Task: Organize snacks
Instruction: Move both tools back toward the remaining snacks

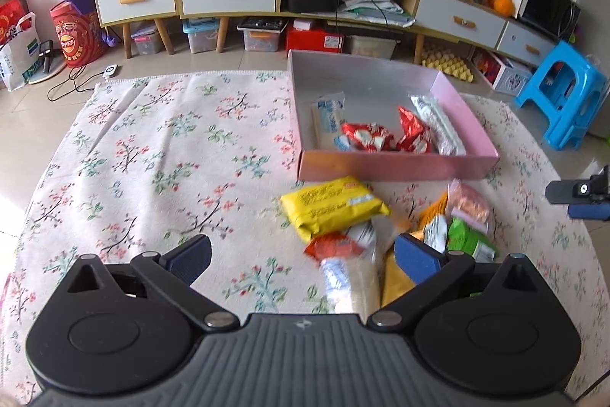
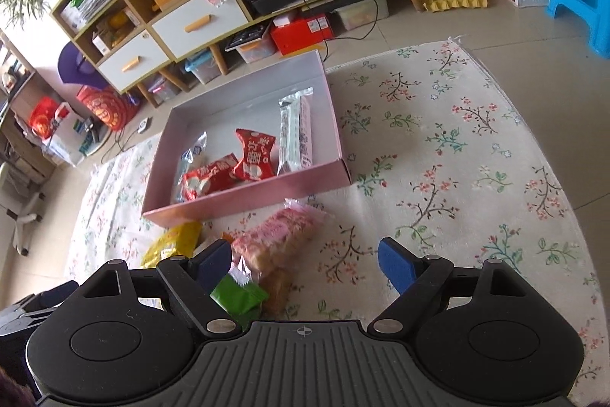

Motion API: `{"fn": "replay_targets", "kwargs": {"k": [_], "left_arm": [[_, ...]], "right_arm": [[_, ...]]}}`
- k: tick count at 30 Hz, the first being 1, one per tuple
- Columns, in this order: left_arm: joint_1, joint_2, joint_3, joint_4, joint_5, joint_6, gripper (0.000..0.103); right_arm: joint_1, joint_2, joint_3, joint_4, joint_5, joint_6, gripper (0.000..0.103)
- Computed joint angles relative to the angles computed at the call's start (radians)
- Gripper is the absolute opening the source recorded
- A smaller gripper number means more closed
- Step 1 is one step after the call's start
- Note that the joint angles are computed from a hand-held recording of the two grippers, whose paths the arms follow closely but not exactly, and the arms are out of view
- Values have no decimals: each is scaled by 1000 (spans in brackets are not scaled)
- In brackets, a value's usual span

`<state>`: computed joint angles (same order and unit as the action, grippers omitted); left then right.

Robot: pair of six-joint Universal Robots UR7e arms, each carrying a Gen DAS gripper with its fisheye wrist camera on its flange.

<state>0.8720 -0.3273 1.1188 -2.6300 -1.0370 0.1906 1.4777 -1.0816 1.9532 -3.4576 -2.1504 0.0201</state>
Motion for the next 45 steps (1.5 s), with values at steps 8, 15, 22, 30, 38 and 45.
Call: {"fn": "replay_targets", "kwargs": {"k": [8, 15, 22, 30, 38, 45], "left_arm": [[3, -43, 73, -4, 24, 23, 103], [8, -63, 103, 8, 37, 25, 103], [19, -64, 86, 67, 30, -39, 103], [26, -61, 62, 156, -41, -59, 96], [38, -71, 35, 314, -121, -24, 89], [30, -74, 48, 414, -126, 65, 86]], "right_arm": [[14, -2, 23, 24, -12, -5, 86], [25, 9, 24, 47, -27, 2, 86], [28, 27, 2, 88, -24, 18, 86], [23, 57, -36, 148, 15, 71, 86], [13, 87, -69, 219, 111, 160, 85], [12, 121, -92, 237, 93, 198, 67]]}}
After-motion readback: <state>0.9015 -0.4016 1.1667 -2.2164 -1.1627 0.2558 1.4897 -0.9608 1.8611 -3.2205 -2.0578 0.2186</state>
